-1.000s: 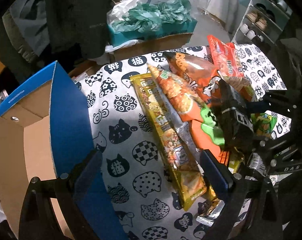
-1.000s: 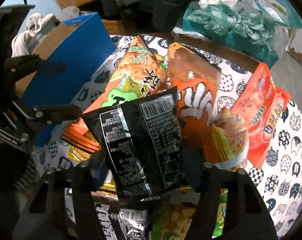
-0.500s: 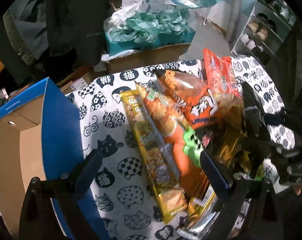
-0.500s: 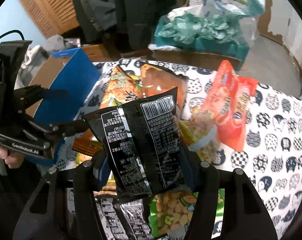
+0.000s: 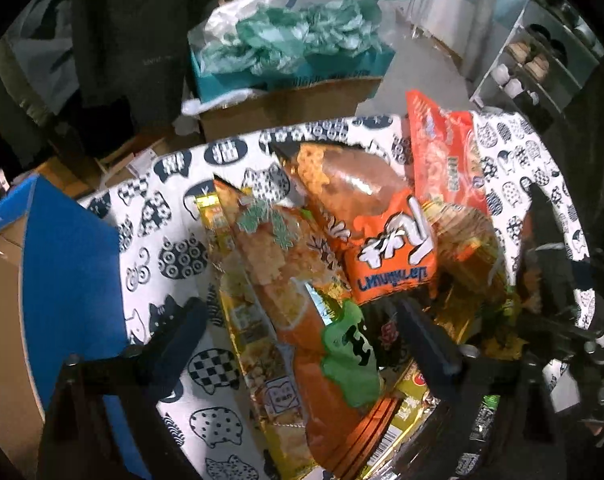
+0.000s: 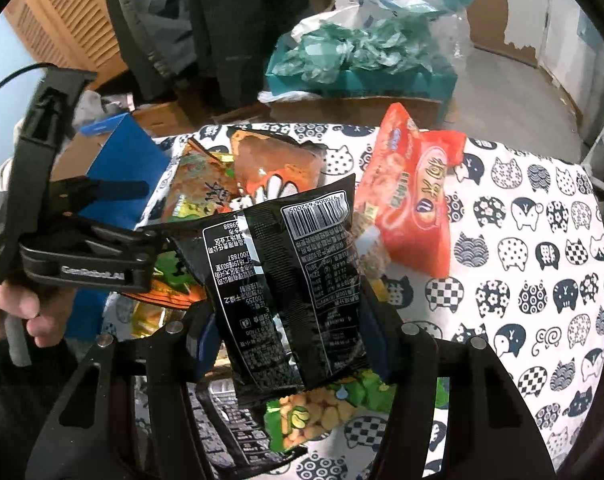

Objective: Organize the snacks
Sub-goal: 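Grasp the black snack bag with the right gripper while the left grasps the orange-green chip bag, then carry both held bags up and over the cardboard box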

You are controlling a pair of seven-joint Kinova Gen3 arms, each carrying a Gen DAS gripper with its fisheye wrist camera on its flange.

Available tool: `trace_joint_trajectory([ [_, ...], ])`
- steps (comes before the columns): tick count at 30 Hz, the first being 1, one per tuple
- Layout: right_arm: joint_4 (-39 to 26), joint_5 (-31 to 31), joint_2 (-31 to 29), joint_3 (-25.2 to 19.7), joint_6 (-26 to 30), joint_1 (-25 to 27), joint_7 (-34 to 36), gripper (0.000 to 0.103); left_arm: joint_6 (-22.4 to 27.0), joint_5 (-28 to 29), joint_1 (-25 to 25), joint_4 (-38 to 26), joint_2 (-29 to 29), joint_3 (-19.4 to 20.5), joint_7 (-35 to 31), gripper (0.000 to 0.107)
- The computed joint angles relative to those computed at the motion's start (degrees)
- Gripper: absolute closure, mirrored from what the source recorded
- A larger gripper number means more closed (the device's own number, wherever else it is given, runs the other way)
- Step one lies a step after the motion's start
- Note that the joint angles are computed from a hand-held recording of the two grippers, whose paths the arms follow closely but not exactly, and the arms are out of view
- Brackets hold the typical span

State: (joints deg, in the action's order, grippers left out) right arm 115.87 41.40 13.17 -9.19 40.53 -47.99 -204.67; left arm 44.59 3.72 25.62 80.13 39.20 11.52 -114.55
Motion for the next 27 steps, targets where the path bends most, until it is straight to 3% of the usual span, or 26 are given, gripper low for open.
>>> trace_joint_trajectory([
  [3,0.6,-0.1,-0.5,0.0,-0.2,0.2,-0.4,0.043,2.4,1.6,-1.8,-1.1,1.4,1.1,-0.9,0.034],
  [5,0.9,-0.2,-0.6,-0.1,-0.5,0.5,-0.3,0.043,3.6,3.6,-3.4,-1.8,2.0,2.1,-2.0,0.051],
  [8,1.0,-0.9,-0.6,-0.2,-0.7,1.1,0.5,0.043,5.8,5.4,-4.3,-3.0,2.8,2.2,-2.7,0.056],
  [14,0.5,-1.4,-0.4,-0.1,-0.4,1.2,1.5,0.043,3.8,5.6,-4.1,-0.6,0.7,1.5,-4.6,0.070],
  [27,-4.2,-3.1,0.1,-1.1,7.4,-0.2,3.2,0.043,-0.7,7.8,-7.4,5.1,-5.6,2.7,-9.1,0.073],
])
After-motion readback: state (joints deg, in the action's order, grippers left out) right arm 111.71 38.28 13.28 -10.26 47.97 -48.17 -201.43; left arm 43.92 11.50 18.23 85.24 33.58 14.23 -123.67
